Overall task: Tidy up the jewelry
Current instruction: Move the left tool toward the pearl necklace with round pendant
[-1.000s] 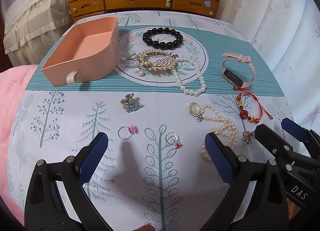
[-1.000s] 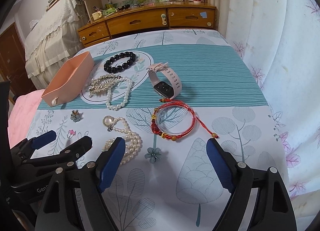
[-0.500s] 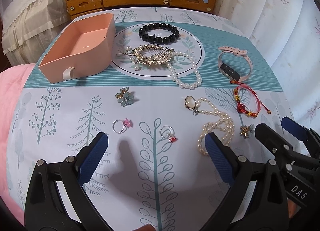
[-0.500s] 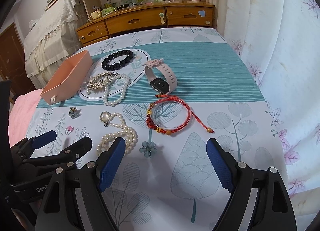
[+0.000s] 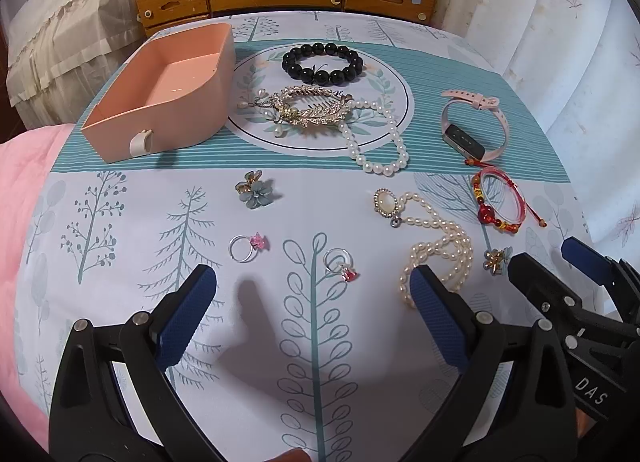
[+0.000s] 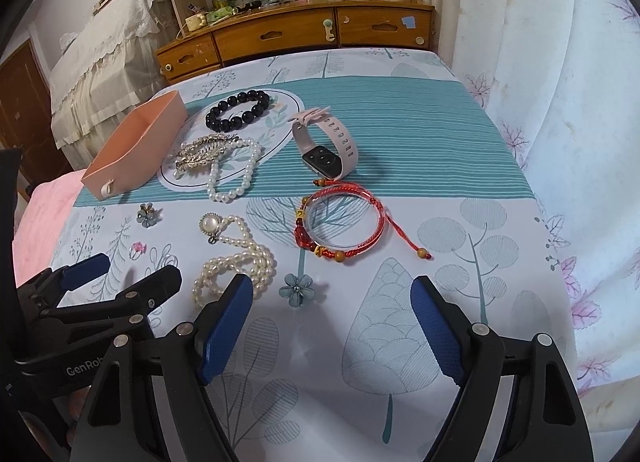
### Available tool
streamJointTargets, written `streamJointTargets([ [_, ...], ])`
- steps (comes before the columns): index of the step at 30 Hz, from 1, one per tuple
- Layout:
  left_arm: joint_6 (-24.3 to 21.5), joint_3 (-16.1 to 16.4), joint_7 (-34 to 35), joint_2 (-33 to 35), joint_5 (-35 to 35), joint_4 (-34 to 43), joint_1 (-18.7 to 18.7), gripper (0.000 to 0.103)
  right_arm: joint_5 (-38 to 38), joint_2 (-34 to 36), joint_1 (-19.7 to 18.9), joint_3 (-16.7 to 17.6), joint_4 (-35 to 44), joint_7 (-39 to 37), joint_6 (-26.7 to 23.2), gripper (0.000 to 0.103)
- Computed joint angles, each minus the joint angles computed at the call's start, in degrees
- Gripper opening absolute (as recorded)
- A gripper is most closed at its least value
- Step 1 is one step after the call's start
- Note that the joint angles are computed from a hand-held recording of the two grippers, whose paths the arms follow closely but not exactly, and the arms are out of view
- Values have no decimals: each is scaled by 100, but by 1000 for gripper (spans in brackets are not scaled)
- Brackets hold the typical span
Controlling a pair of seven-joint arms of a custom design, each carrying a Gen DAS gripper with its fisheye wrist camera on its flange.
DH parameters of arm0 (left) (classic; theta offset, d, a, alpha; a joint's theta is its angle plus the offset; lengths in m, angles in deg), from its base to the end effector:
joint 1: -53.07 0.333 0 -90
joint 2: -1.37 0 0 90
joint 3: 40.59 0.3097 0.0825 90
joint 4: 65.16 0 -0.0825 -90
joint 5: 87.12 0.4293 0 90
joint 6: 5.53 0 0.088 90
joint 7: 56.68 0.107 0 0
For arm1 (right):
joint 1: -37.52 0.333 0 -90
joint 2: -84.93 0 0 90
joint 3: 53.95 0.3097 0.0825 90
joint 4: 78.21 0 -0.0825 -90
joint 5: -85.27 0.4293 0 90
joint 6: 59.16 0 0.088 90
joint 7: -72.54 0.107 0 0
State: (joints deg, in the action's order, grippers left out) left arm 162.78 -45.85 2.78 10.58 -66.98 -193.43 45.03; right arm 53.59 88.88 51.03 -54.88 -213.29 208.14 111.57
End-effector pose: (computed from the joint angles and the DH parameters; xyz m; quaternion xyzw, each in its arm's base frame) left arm 0.5881 -0.1614 0.3161 -0.6738 0.6866 -0.2135 0.1702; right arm 0.5490 0.1600 0.3146 -0.6588 0.6954 -0.1839 0.2207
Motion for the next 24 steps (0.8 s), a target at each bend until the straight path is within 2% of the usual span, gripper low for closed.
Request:
streamJointTargets([
  [13,-100,-6,-35,-149,33,-115,11,97,-159,-139,-26,64,-80,-1,-35,83],
  [15,-141,-36,-17,-184,5,-148,42,97,-62,-187,-57,91,-127,-118,-29,80],
  [18,-188,-184,442,-233,-447,-218,183,97,234,-226,-100,144,-178,-403,-60,76],
  [21,-261,-261,809,-252,-869,-266,275,93,867,-219,-132,219,-243,-1017,-38,73],
  [24,-318,-434,1547,-254,-1793,-314,451,87,1467,-150,-127,279,-248,-1581,-74,68],
])
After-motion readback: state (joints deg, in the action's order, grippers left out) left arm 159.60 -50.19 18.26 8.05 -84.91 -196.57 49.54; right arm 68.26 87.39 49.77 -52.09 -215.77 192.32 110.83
